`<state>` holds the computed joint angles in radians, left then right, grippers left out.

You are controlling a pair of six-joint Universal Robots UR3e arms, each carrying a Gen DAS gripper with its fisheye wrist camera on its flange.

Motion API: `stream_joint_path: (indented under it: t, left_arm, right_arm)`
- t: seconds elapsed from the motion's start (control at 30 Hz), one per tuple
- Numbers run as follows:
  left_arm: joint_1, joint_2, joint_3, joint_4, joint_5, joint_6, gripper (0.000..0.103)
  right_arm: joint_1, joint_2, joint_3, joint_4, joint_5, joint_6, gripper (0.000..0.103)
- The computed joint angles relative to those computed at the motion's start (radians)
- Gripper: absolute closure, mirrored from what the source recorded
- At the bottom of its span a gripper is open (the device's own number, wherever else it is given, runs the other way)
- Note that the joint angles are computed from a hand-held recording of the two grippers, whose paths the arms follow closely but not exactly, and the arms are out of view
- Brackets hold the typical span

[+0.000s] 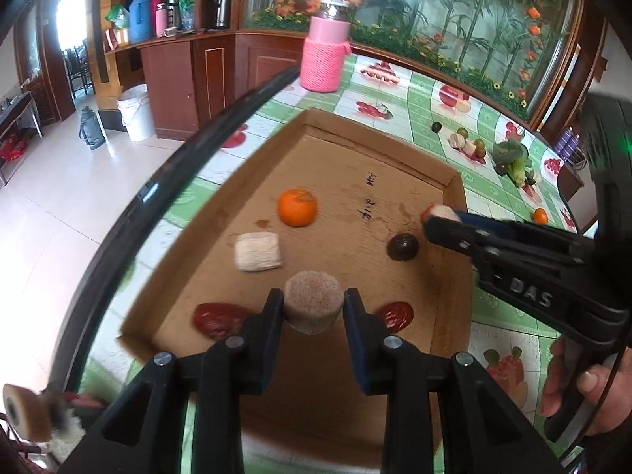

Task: Organize fruits
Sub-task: 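Carry both beige round cakes over the cardboard box, then open both grippers to drop the beige cakes into the box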

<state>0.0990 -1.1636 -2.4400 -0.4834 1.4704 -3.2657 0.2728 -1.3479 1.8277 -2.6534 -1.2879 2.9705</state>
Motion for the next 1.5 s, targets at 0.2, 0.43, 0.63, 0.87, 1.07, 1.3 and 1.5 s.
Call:
stream_joint_path:
  t: [0.2,0.43,0.63,0.87,1.07,1.3,1.5]
  left_arm:
    - [-0.004,-0.115,0.031,0.047,-0.006,-0.021,0.069]
    - [-0.004,-0.202,0.062,0.074,0.002,-0.038,0.069]
    - [-0.011,-0.257,0.08,0.094,0.01,-0.053,0.069]
    - [-0.035,-0.284,0.093,0.116,0.046,-0.052,0.068]
    - [-0.038,-0.257,0.087,0.092,0.079,-0.059,0.05]
    - [-0.047,-0.164,0.058,0.061,0.149,-0.056,0.029]
    - [-0.066,-0.076,0.042,0.011,0.211,-0.081,0.012]
  right_arm:
    - [0.027,0.123,-0.132,0.039,-0.023,-0.023,0.075]
    - [0.03,0.218,-0.231,0.083,-0.015,-0.051,0.075]
    - [0.043,0.274,-0.289,0.11,-0.02,-0.069,0.074]
    - [0.048,0.285,-0.289,0.089,-0.036,-0.092,0.071]
    - [0.035,0.244,-0.24,0.07,-0.051,-0.082,0.067]
    - [0.02,0.121,-0.123,0.04,-0.075,-0.074,0.066]
    - [-0.02,-0.029,0.029,0.025,-0.053,-0.047,0.057]
